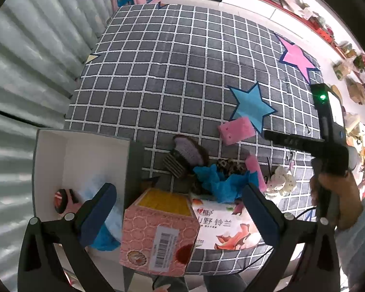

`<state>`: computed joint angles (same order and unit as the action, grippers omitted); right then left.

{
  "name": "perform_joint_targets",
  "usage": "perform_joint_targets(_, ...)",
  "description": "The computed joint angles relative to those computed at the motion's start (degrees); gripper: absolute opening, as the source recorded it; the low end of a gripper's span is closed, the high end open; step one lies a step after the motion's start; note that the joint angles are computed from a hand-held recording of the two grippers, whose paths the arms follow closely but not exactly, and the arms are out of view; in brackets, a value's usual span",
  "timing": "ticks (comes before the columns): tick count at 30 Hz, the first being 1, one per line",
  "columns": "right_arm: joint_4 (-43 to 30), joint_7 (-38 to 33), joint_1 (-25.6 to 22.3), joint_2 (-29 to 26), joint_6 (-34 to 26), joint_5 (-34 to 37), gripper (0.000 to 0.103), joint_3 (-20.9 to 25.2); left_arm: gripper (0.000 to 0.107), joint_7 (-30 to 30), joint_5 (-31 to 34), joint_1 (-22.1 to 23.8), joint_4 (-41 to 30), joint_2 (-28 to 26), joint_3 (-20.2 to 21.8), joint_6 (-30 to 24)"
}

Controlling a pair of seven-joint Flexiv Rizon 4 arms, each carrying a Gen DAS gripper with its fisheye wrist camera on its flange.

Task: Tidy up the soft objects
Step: 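Reach to the pile, grasp blue glove with left while right grasps pink sponge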

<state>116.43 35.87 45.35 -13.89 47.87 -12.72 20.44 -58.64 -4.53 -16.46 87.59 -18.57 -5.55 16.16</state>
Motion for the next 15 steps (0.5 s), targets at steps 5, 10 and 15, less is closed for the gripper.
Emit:
perform_joint_targets(5,-7.1,-9.5,-0.1,-6.8,1.1,-2.4,0.086,-1.7,0.103,-2.6,2.0,-0.7,-0.5,-0.2,0.4,-0.4)
perform_joint_targets(10,-14.7,-16.7,0.2,-13.0,-2.6,-0.6,0.086,-2.5,0.103,-5.9,4.1,-1.2,-1.5,-0.9,0.8,-0.8)
perform_joint_targets(15,-18.0,-17.3,2.6,-16.2,-4.9,0.6,0.085,-3.4,0.103,-7.1,5.9,-2.2,-2.7,-1.9,0.5,-1.5)
